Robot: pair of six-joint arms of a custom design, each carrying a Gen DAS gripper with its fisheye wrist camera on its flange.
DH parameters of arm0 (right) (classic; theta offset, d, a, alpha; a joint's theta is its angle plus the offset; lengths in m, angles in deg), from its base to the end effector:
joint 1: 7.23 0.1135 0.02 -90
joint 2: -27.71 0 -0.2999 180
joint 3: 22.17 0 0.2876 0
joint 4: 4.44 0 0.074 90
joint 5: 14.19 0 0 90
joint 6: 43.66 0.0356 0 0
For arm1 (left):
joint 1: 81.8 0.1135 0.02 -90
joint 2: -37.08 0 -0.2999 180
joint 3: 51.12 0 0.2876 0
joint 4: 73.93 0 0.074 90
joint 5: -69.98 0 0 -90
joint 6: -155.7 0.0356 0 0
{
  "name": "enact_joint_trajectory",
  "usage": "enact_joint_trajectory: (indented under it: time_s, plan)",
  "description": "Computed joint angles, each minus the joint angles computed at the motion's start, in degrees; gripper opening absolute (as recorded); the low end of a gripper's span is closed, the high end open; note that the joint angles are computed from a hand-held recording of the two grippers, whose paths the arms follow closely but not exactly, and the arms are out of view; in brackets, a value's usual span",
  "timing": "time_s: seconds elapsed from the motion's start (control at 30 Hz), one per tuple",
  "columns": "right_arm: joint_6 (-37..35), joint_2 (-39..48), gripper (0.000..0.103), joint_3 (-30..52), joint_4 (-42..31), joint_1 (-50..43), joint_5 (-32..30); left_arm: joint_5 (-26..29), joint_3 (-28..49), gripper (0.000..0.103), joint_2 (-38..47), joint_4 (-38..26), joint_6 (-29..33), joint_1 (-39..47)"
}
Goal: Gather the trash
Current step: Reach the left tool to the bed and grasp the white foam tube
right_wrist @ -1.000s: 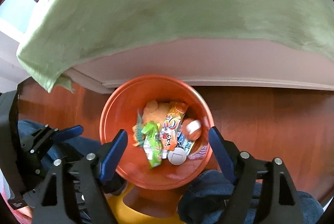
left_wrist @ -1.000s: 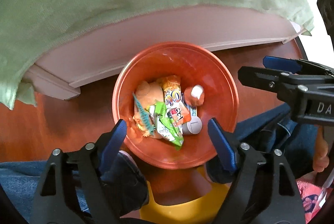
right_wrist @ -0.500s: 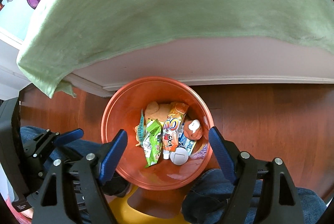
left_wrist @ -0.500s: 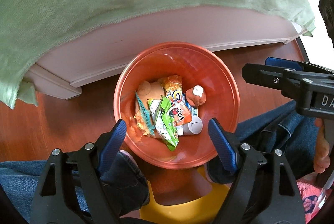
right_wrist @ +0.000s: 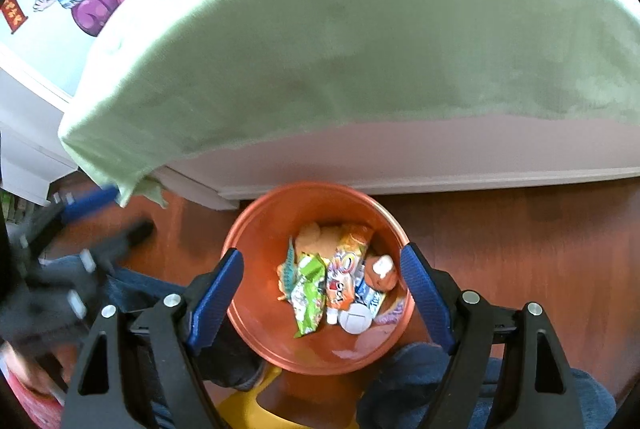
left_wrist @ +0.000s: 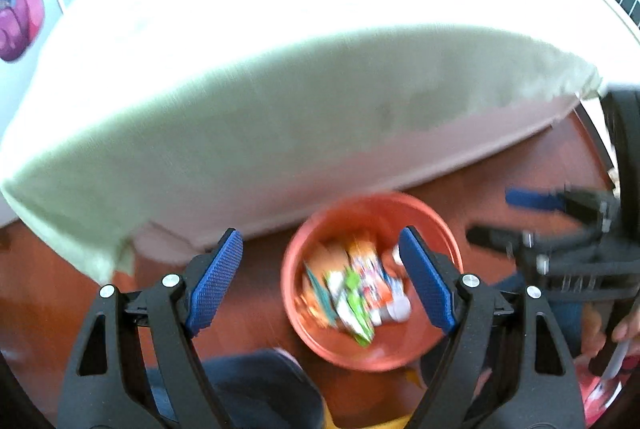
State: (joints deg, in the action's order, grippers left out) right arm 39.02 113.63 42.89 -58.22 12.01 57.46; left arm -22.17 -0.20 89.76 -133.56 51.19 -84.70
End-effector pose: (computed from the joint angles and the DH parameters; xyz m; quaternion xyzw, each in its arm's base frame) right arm 0.2757 0.1081 0.2063 -0.2455 0.9473 0.1709 0.1148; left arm 0.1780 -0.0077 0.2470 -0.1026 0.9634 -0.0194 0.2469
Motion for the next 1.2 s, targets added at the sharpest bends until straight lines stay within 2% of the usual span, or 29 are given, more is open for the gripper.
enact_joint_trajectory:
  time_s: [0.2, 0.33, 0.53, 0.7, 0.77, 0.87, 1.07, 1.1, 1.2]
  plan:
    - [-1.2, -1.2, 0.079, 0.7, -1.0, -1.7, -2.6, -1.2, 10.9, 0.079, 6.3, 2.7, 9.9, 11.8]
    - [-1.4, -1.1, 0.080, 1.3, -1.6, -3.0, -4.3, -2.1, 20.3, 0.079, 14.4, 6.4, 15.1, 18.3]
    - [-1.9, -0.8, 0.082, 2.9, -2.3, -3.9, -7.0, -1.8, 34.8, 0.079, 30.4, 9.4, 23.3, 22.5]
    - [-1.9, -2.4, 0.083, 3.7, -2.0, -3.6, -7.8, -5.5, 46.0, 0.079, 42.7, 10.4, 28.0, 22.2]
    - [-1.8, -2.6, 0.083, 4.0, -2.3, -3.5, -8.1, -4.7, 51.3, 0.079, 47.8, 8.1, 29.2, 22.8]
    - [-1.9, -2.9, 0.083, 4.9, -3.3, -3.7, -9.1, -7.1, 59.5, 0.079, 55.8, 4.6, 31.1, 22.2]
    - [-2.8, -3.6, 0.083, 6.6, -4.2, -4.9, -9.6, -6.2, 68.1, 0.079, 63.9, -1.5, 32.2, 22.3]
    - [-2.9, -3.6, 0.083, 6.8, -4.3, -5.0, -9.4, -5.5, 68.4, 0.077, 64.1, -1.9, 31.7, 22.6]
    - [-2.4, -3.3, 0.083, 7.9, -4.5, -4.9, -9.2, 0.1, 70.4, 0.060, 65.2, -4.0, 29.2, 24.4]
